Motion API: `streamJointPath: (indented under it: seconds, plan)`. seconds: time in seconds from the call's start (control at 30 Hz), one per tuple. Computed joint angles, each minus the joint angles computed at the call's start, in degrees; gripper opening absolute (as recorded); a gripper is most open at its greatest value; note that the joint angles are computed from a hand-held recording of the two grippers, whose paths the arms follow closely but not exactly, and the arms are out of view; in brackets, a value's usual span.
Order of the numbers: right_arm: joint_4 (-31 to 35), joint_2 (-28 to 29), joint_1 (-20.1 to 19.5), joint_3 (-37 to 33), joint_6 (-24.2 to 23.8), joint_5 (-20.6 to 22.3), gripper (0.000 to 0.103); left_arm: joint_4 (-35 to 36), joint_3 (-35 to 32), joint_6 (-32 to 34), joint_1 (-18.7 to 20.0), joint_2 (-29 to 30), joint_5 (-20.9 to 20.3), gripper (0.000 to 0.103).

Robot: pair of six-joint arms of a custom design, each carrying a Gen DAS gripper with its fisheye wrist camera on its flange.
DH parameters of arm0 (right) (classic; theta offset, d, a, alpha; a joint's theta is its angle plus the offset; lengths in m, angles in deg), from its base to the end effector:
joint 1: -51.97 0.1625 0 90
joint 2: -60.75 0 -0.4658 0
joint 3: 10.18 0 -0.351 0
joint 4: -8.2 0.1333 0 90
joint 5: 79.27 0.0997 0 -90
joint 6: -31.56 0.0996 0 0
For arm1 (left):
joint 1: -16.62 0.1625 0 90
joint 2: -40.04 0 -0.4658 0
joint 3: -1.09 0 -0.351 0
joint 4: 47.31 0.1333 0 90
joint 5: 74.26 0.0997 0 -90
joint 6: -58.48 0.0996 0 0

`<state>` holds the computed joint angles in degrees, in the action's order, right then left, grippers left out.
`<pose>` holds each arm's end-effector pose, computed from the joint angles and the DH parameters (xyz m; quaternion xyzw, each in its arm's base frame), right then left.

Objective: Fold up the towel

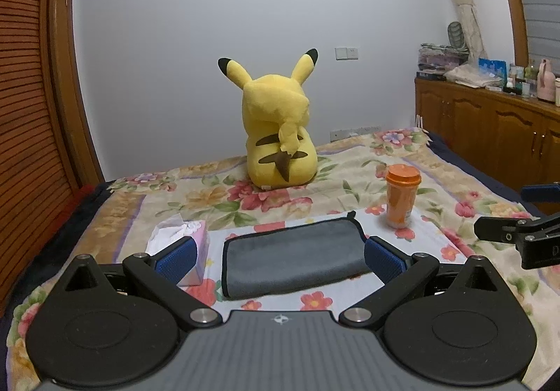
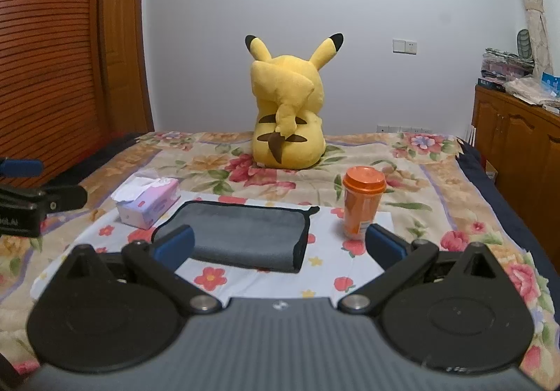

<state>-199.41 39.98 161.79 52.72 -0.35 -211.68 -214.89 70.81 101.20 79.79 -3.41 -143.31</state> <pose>0.3308 -0.7227 0.1703 0.1224 -0.7600 0.5373 0.3445 -0.2049 -0.7793 0.3472 0.4409 0.7730 -0.3990 0.2212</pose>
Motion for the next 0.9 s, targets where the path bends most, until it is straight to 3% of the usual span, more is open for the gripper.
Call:
streamJointPath:
  seconds: [0.9]
  plan:
    - [-1.7,1.2,-0.4,5.9,4.1,-1.4,0.103,-2.2,8.8,-2.6,3.0,-2.2,2.3,0.103]
